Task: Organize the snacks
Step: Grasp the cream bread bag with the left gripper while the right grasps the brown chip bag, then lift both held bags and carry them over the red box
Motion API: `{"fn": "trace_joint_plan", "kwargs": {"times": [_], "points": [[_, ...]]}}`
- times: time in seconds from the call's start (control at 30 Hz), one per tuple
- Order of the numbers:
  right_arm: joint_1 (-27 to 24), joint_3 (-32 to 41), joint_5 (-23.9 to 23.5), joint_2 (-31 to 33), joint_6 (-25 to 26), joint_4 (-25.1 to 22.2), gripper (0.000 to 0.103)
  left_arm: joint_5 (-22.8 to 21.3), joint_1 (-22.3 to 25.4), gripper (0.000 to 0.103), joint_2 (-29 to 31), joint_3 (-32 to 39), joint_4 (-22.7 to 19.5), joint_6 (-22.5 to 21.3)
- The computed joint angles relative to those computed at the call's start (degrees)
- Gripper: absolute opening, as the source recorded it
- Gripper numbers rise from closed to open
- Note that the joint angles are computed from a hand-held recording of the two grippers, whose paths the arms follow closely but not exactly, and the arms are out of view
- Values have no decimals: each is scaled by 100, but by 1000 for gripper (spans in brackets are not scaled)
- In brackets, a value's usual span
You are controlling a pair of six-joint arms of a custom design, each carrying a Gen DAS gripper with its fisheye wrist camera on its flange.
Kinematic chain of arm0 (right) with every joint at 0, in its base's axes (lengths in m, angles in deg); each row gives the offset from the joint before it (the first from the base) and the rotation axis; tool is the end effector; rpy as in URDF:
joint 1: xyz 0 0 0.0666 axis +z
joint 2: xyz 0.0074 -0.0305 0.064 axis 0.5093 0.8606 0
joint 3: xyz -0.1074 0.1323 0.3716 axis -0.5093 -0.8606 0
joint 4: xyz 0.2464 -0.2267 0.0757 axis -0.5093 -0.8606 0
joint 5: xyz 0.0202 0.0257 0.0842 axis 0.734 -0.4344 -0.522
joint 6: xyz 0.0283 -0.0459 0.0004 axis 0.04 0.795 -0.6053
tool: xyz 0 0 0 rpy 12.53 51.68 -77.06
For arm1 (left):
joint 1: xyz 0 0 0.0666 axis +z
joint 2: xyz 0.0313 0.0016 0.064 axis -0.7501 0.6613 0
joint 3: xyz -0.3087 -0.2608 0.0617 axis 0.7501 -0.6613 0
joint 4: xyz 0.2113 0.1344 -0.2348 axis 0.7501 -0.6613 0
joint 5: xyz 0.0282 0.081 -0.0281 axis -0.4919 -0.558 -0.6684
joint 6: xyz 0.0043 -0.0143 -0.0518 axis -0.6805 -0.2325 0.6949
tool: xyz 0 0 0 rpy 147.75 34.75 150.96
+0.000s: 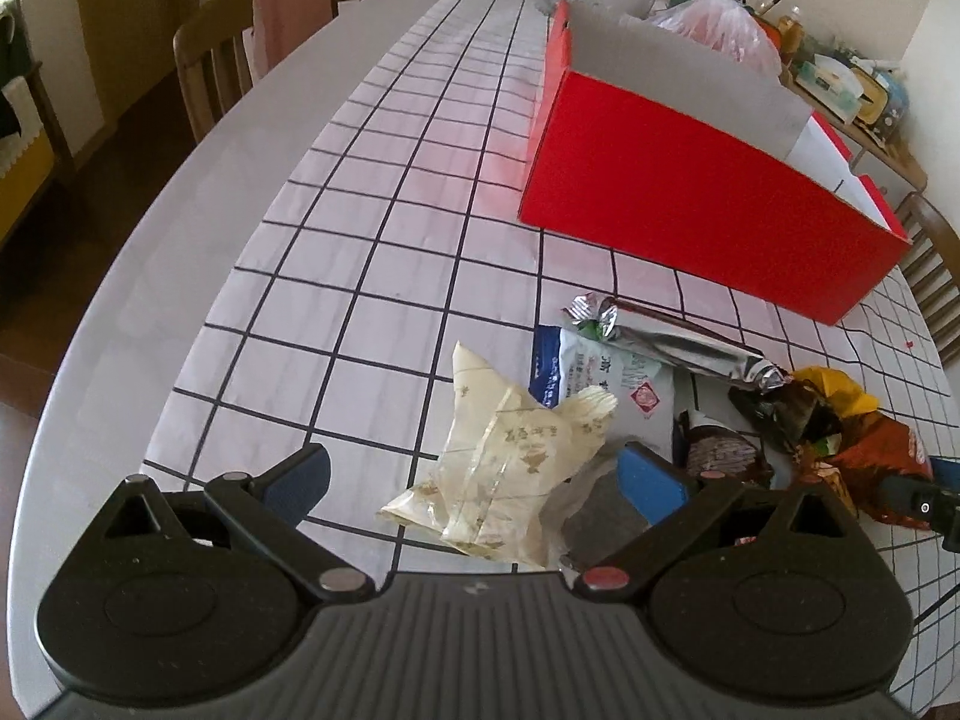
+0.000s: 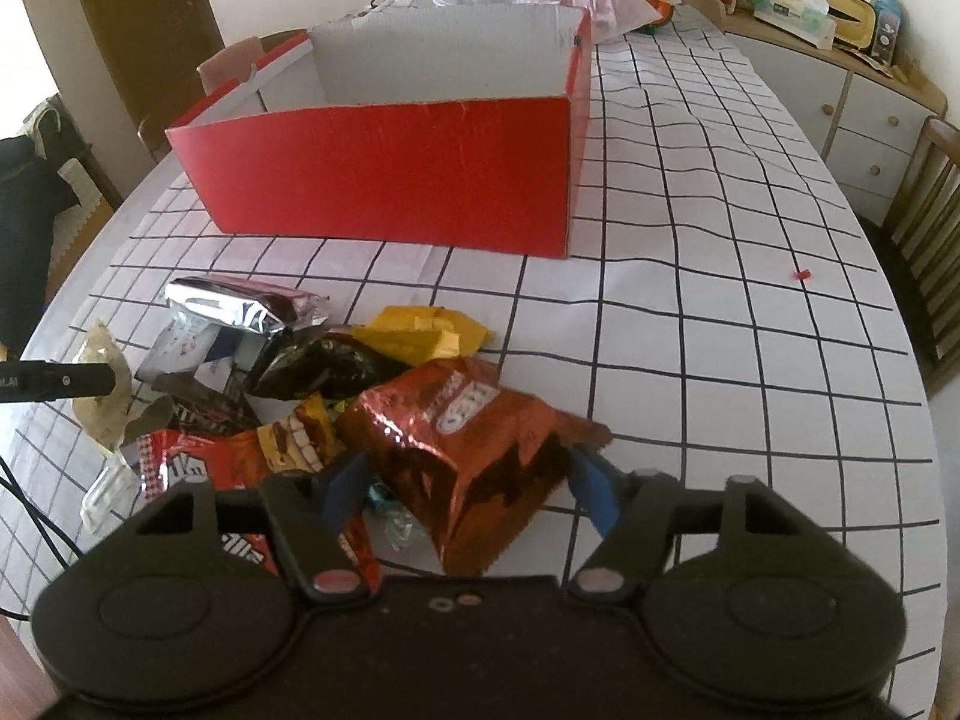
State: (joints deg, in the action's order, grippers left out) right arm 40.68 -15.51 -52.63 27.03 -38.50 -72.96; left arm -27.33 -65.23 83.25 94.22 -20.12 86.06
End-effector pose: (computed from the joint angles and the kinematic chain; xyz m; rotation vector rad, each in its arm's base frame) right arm 0.3934 0.0742 0.2768 -0.2948 2.5516 0.2370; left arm 0.3613 -0.1043 0.2581 -0.2707 2.5520 -0.1456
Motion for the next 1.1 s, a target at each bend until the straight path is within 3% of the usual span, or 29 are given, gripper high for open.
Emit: {"fn": "trace_joint_plan", "kwargs": {"times": [0.13,0.3,0.47,0.53,0.6,1.1], "points": [[-7,-61,-27,-15,-6,125,60,78,34,91,64,-31,66,-8],[-4,-169,-77,-128,-61,277,42,184,49,61,104,-63,115,3],[28,-315,-86,-255,-126,450,34,128,17,47,68,-115,177,44],[33,-393,-115,-336,-152,546,28,127,22,45,51,-124,177,91],[19,-457,-199,-419,-180,628,12,88,-6,38,2,-156,212,109],[-56,-832,-324,-1020,-261,1001,0,-160,-236,33,-463,-285,253,174]]}}
